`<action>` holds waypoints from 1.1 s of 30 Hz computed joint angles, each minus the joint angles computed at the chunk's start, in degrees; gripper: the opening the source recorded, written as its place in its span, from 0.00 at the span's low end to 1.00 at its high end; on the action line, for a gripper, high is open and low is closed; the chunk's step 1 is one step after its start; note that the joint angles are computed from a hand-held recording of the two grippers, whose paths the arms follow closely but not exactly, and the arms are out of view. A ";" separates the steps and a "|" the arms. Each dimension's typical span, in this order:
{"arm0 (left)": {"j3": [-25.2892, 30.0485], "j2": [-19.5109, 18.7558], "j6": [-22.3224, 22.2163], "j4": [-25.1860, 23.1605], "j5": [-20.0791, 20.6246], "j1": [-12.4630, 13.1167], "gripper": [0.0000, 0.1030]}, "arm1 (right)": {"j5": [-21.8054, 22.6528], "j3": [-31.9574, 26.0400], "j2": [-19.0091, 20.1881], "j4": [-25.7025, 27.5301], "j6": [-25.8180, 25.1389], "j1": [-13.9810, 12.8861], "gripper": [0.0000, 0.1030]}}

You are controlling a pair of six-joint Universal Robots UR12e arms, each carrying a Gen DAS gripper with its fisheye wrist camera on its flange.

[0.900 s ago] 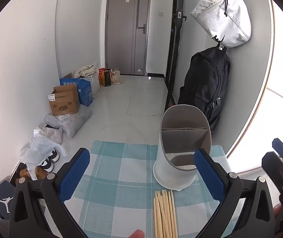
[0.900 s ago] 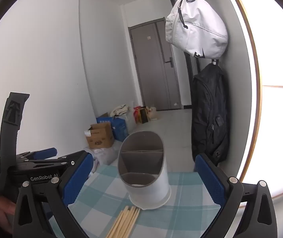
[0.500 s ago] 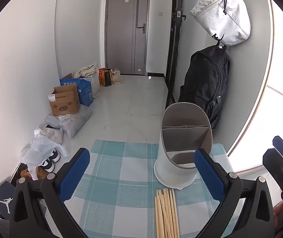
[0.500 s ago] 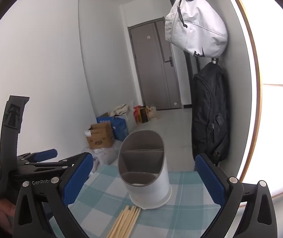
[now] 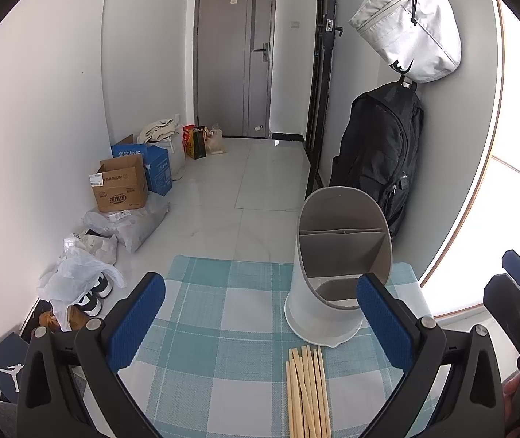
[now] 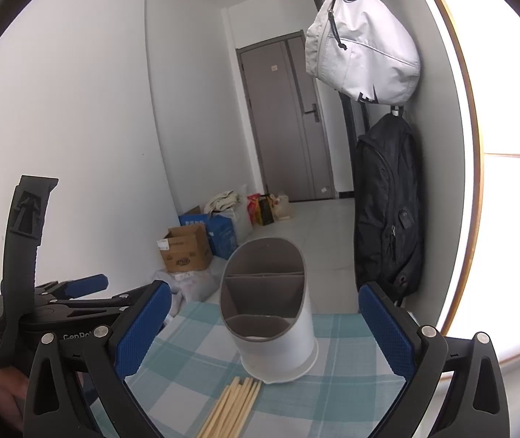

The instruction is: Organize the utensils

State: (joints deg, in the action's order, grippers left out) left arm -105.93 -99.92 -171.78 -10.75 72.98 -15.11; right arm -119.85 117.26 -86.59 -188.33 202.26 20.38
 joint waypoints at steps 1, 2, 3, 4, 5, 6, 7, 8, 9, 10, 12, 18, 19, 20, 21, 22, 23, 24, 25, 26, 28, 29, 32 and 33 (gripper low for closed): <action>-0.01 -0.01 0.00 -0.03 0.02 0.01 0.99 | -0.07 -0.06 0.11 -0.13 -0.14 -0.02 1.00; 0.00 0.01 0.02 -0.17 0.00 0.01 0.99 | -0.13 -0.07 0.14 -0.21 -0.22 0.02 1.00; 0.01 0.02 0.01 -0.27 -0.08 0.03 0.99 | -0.24 -0.10 0.19 -0.26 -0.30 0.06 1.00; 0.00 0.02 0.01 -0.29 -0.11 0.05 0.99 | -0.33 -0.08 0.20 -0.39 -0.37 0.11 1.00; -0.01 0.02 0.00 -0.29 -0.08 0.06 0.99 | -0.31 -0.06 0.20 -0.39 -0.33 0.10 1.00; -0.01 0.03 0.03 -0.35 -0.17 0.09 0.99 | -0.35 -0.06 0.21 -0.37 -0.27 0.12 1.00; -0.01 0.03 0.09 -0.41 -0.23 0.12 0.99 | -0.45 -0.06 0.21 -0.34 -0.24 0.18 1.00; -0.04 0.04 0.12 -0.36 -0.22 0.13 0.99 | -0.48 -0.07 0.21 -0.31 -0.20 0.19 1.00; -0.07 0.04 0.15 -0.22 -0.13 0.13 0.99 | -0.50 -0.08 0.21 -0.27 -0.16 0.22 1.00; -0.09 0.04 0.21 -0.13 -0.03 0.12 0.99 | -0.40 -0.01 0.19 -0.46 -0.29 0.17 1.00; -0.18 0.03 -0.02 0.16 0.16 -0.05 0.99 | -0.55 -0.04 0.22 -0.47 -0.35 0.19 1.00; -0.16 0.02 -0.16 -0.10 0.49 -0.11 0.99 | -0.60 0.00 0.22 -0.38 -0.21 0.22 1.00; -0.16 0.02 -0.13 -0.14 0.51 -0.13 0.99 | -0.61 0.05 0.18 -0.45 -0.23 0.24 1.00; -0.13 0.06 -0.14 -0.25 0.52 -0.18 0.99 | -0.63 0.06 0.18 -0.48 -0.23 0.25 1.00; -0.14 0.08 -0.14 -0.31 0.45 -0.12 0.99 | -0.62 0.08 0.18 -0.56 -0.26 0.28 1.00; -0.15 0.08 -0.15 -0.23 0.54 -0.14 0.99 | -0.58 0.01 0.15 -0.41 -0.23 0.24 1.00; -0.21 0.10 -0.14 -0.18 0.56 -0.13 0.99 | -0.64 -0.01 0.16 -0.38 -0.24 0.26 1.00; -0.19 0.10 -0.09 -0.29 0.49 -0.12 0.99 | -0.61 0.01 0.14 -0.39 -0.23 0.23 1.00; -0.20 0.13 -0.02 -0.37 0.58 -0.14 0.99 | -0.55 0.03 0.12 -0.40 -0.18 0.22 1.00; -0.19 0.09 -0.02 -0.36 0.59 -0.11 0.99 | -0.49 0.05 0.10 -0.38 -0.10 0.22 1.00; -0.25 0.12 0.01 -0.30 0.51 -0.05 0.99 | -0.46 0.05 0.05 -0.32 -0.09 0.18 1.00; -0.22 0.09 0.12 -0.32 0.71 -0.12 0.99 | -0.53 0.05 0.06 -0.38 -0.12 0.19 1.00; -0.15 0.07 0.16 -0.46 0.73 -0.10 0.99 | -0.49 0.05 0.02 -0.27 -0.04 0.19 1.00; -0.16 0.08 0.19 -0.54 0.76 -0.10 0.99 | -0.51 0.05 0.00 -0.23 -0.03 0.21 1.00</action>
State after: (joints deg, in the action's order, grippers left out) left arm -106.09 -99.84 -171.59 -11.29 73.74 -15.21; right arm -120.35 117.31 -86.59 -188.56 202.24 20.59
